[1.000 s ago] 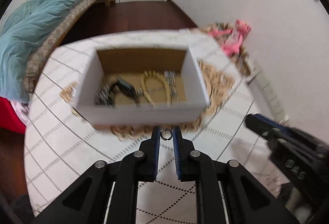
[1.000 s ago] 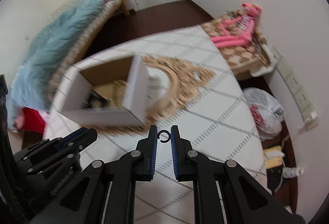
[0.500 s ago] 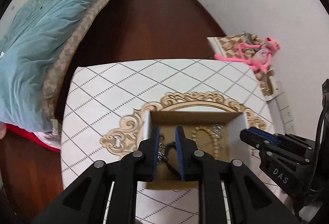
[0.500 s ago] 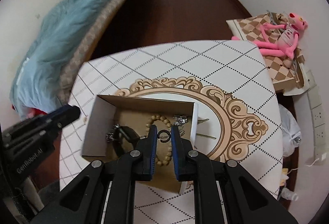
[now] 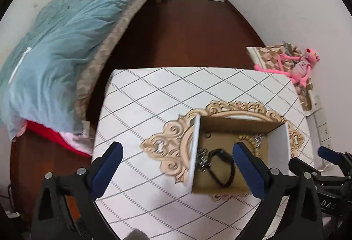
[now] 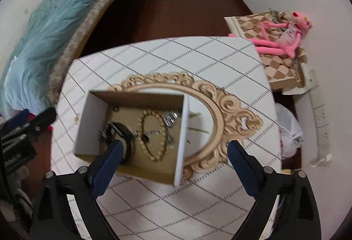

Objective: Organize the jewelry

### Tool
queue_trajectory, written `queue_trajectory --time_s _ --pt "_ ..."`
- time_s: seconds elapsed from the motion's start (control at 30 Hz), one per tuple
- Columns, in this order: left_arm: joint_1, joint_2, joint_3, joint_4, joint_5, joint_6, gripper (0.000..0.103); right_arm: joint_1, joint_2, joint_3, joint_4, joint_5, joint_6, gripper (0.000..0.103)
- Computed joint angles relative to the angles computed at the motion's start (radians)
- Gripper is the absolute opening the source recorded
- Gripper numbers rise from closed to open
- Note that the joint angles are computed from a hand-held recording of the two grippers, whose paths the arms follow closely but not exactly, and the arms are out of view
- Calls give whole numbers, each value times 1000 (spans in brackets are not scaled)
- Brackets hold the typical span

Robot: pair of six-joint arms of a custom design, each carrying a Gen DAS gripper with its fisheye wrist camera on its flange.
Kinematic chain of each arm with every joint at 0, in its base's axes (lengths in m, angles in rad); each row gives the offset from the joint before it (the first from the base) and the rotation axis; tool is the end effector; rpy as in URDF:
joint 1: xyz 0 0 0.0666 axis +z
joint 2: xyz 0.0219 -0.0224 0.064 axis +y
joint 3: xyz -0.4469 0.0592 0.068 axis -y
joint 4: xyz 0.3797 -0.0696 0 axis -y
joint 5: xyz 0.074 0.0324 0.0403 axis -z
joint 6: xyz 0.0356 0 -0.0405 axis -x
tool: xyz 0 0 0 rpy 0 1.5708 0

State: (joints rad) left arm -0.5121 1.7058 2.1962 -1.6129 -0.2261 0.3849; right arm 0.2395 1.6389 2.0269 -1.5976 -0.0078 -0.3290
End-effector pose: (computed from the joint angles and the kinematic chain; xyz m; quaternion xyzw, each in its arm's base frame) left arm 0.4669 -0.2537 0.6451 0.0365 0.9684 0.0033 0.2467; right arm 0.4956 0.1209 0.6129 0.0433 0.9828 0.0541 0.1713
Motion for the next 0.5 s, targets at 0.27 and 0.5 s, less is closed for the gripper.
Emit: queue_trajectory --time_s 0.27,0.5 --pt "-55 -101 -102 -6 -65 60 103 60 -92 -73 -19 89 -49 100" --pt "-123 -170 -70 -42 -112 115 103 106 -168 -29 -62 163 -77 100"
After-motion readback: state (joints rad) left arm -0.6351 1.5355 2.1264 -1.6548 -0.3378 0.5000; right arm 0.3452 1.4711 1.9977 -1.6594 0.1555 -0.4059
